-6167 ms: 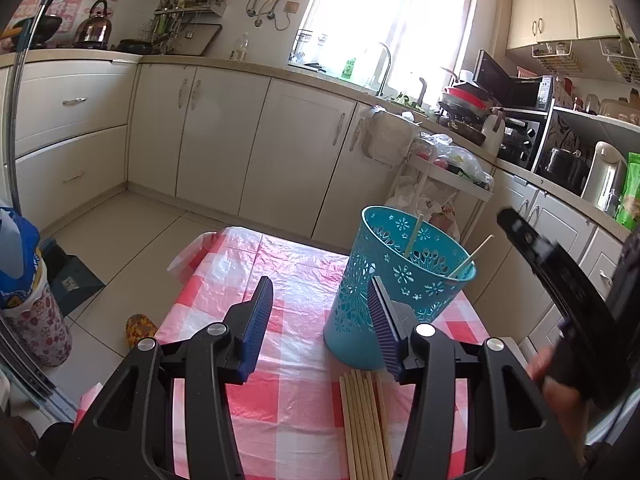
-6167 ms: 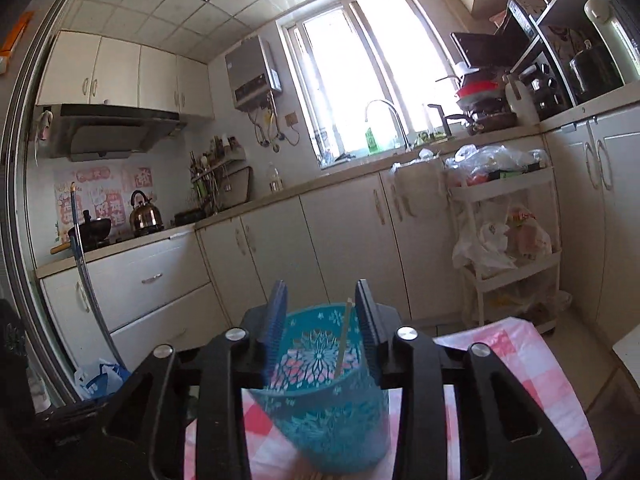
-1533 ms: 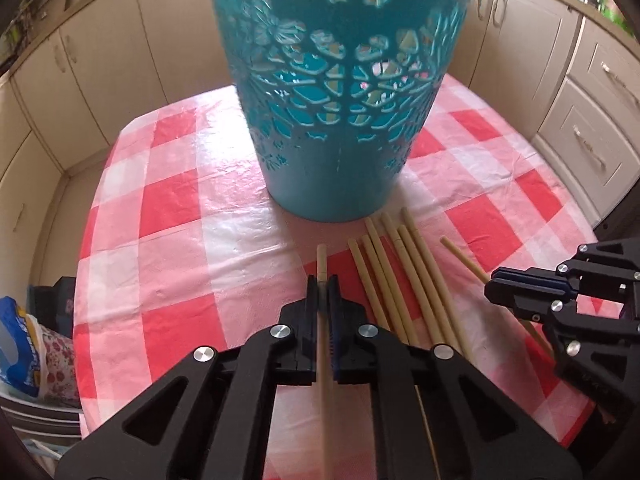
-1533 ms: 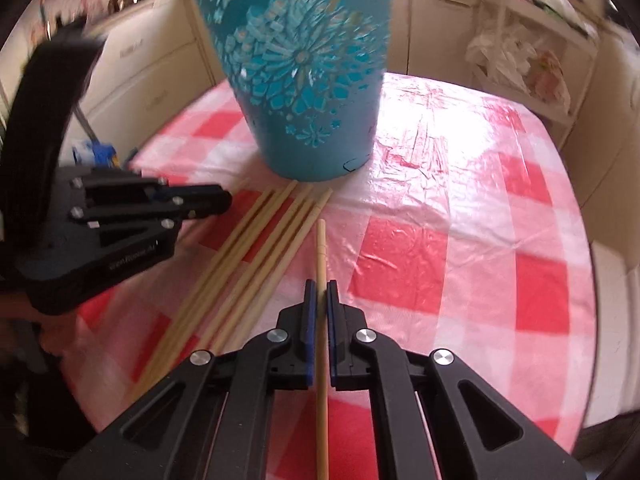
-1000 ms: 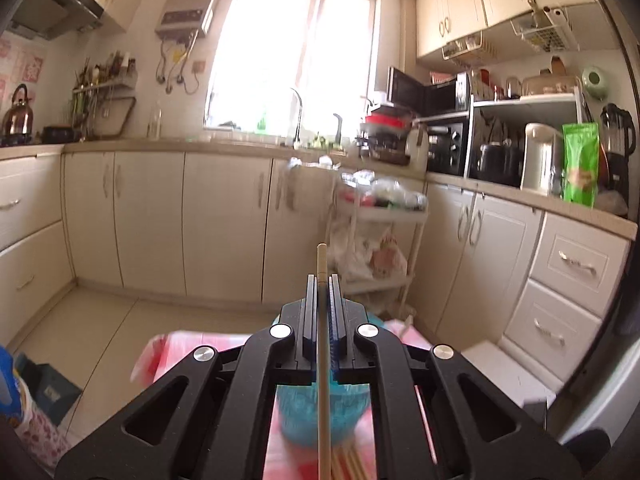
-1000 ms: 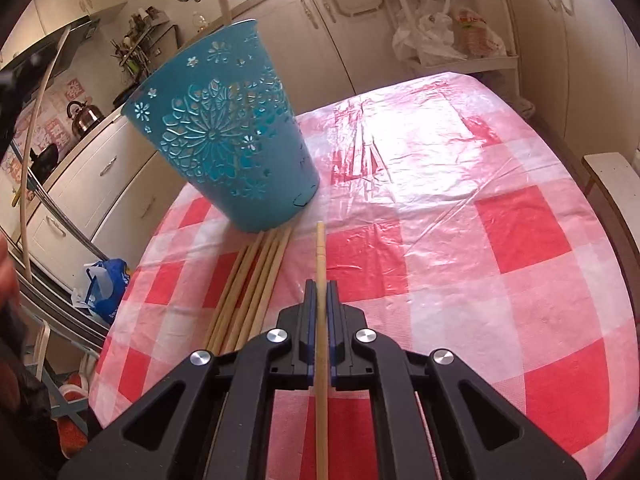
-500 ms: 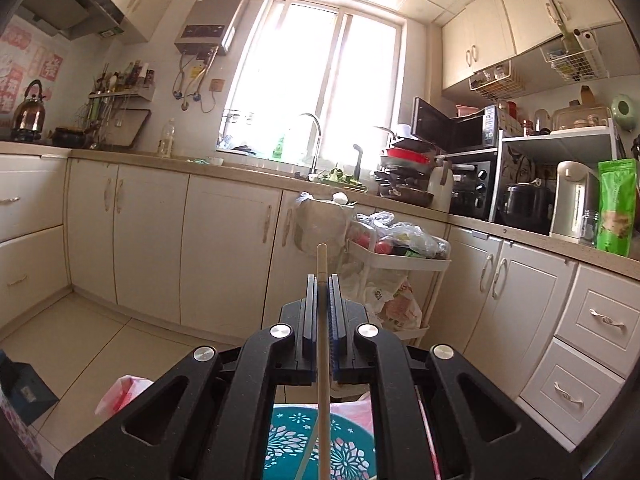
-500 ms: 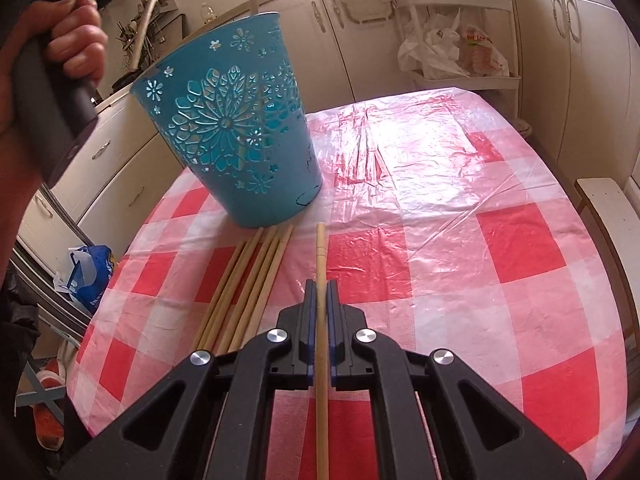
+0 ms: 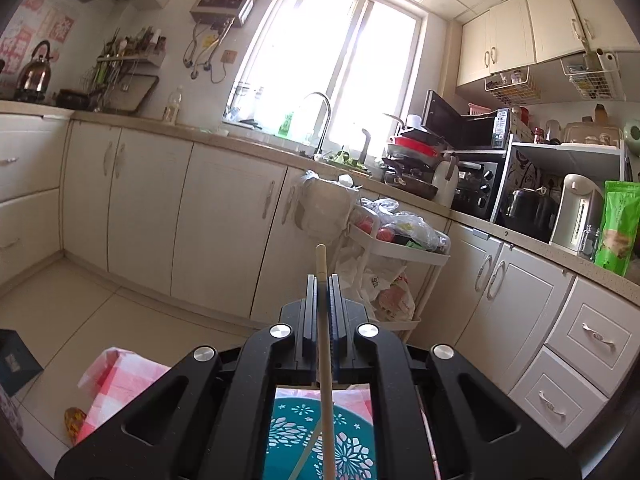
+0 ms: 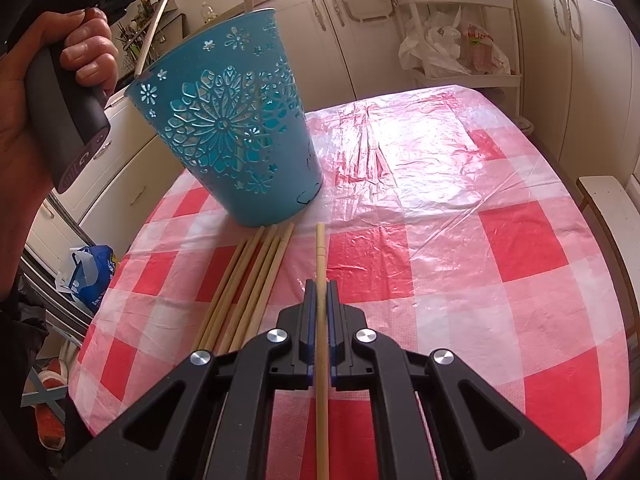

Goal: Organize utensils
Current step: 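Lower the left tool's chopstick into the teal bin and open it while the right tool holds its chopstick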

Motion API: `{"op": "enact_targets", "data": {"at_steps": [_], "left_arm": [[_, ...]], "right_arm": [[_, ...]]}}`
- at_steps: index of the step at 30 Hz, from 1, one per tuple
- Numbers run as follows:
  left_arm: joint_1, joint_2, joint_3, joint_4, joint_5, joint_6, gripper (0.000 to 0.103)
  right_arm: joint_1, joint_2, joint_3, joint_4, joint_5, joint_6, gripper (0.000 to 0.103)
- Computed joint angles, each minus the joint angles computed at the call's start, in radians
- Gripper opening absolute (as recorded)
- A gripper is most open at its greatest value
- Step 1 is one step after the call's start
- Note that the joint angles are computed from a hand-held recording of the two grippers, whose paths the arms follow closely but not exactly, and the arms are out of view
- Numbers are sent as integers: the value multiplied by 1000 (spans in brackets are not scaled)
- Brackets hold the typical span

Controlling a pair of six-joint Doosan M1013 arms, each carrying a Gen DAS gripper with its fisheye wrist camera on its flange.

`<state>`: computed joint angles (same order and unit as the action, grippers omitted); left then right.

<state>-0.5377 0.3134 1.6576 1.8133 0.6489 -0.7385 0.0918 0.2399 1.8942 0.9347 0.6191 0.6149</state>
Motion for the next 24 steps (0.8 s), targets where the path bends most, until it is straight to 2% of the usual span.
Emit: {"op": "enact_targets", "data": {"at_steps": [4, 11, 20, 24], "left_arm": [[1, -16, 13, 36, 1, -56, 4], [-2, -15, 12, 52, 41, -68, 5], [-3, 1, -17, -111, 43, 118, 5], [-3, 2, -18, -132, 41, 140, 5]], "right_arm": [[-2, 1, -1, 2, 3, -1, 6], [-3, 2, -2, 3, 8, -1, 6], [-3, 3, -5, -1, 14, 3, 6], [-4, 3, -5, 1, 14, 3, 6]]}}
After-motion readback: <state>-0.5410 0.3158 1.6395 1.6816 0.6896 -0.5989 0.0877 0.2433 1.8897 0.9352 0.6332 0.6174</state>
